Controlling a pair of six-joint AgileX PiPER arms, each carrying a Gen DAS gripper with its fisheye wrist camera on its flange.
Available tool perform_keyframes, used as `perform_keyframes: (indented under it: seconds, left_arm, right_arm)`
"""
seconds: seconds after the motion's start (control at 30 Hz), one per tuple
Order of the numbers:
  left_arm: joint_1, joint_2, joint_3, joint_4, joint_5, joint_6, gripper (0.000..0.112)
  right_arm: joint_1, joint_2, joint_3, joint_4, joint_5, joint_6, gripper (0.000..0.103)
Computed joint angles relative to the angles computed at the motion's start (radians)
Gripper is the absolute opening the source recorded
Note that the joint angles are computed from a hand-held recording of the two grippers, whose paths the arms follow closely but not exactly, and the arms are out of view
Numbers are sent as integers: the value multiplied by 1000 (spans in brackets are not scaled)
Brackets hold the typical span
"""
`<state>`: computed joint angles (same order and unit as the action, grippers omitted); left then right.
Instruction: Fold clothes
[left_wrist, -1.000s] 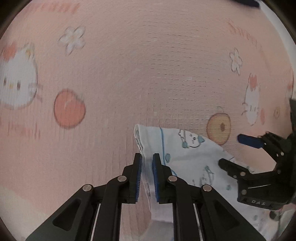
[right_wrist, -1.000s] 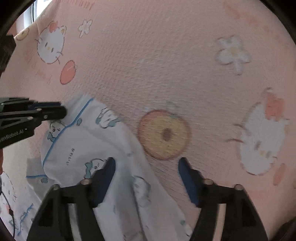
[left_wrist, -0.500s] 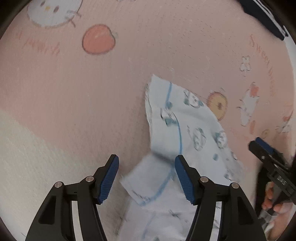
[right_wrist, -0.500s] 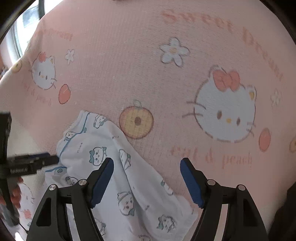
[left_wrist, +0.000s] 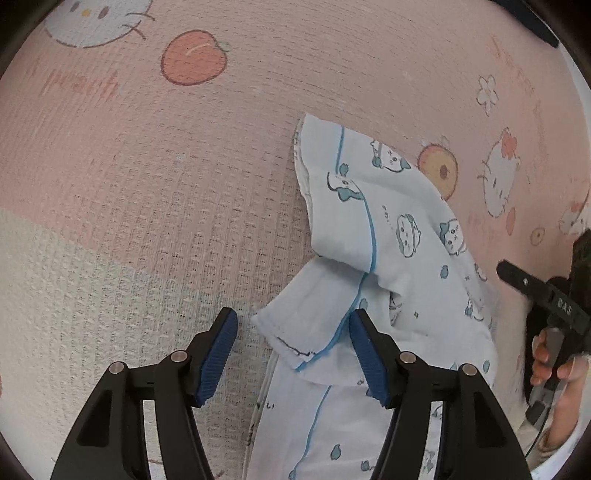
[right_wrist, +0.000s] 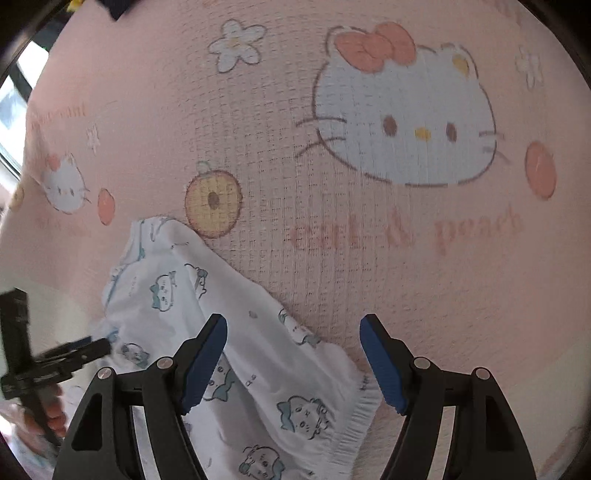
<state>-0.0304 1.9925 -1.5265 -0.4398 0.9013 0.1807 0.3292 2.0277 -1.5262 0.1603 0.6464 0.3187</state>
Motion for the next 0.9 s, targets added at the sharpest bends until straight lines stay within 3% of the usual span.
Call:
perform_keyframes:
  seconds: [0.27,0.4,0.53,0.73,0.9]
  left_arm:
    - [-21,-43,67,1,-58,12,61]
    - [-14,-70,107,-15,-73,60,61]
    - [-1,-89,148,-23,-88,78,61]
    - [38,-138,245,-114,-141,172,61]
    - [34,-167,310,-156,-188,258,60]
  right_arm:
    - [-108,-50,112,162,-56,-113,74]
    - [-185,-45,175,324,-65,-234,74]
    - [-217,-66,281,482,-141,-374,74]
    - [-201,-77,288,563,-50,-522,74]
    - [-158,-56,264,516,-79,-493,74]
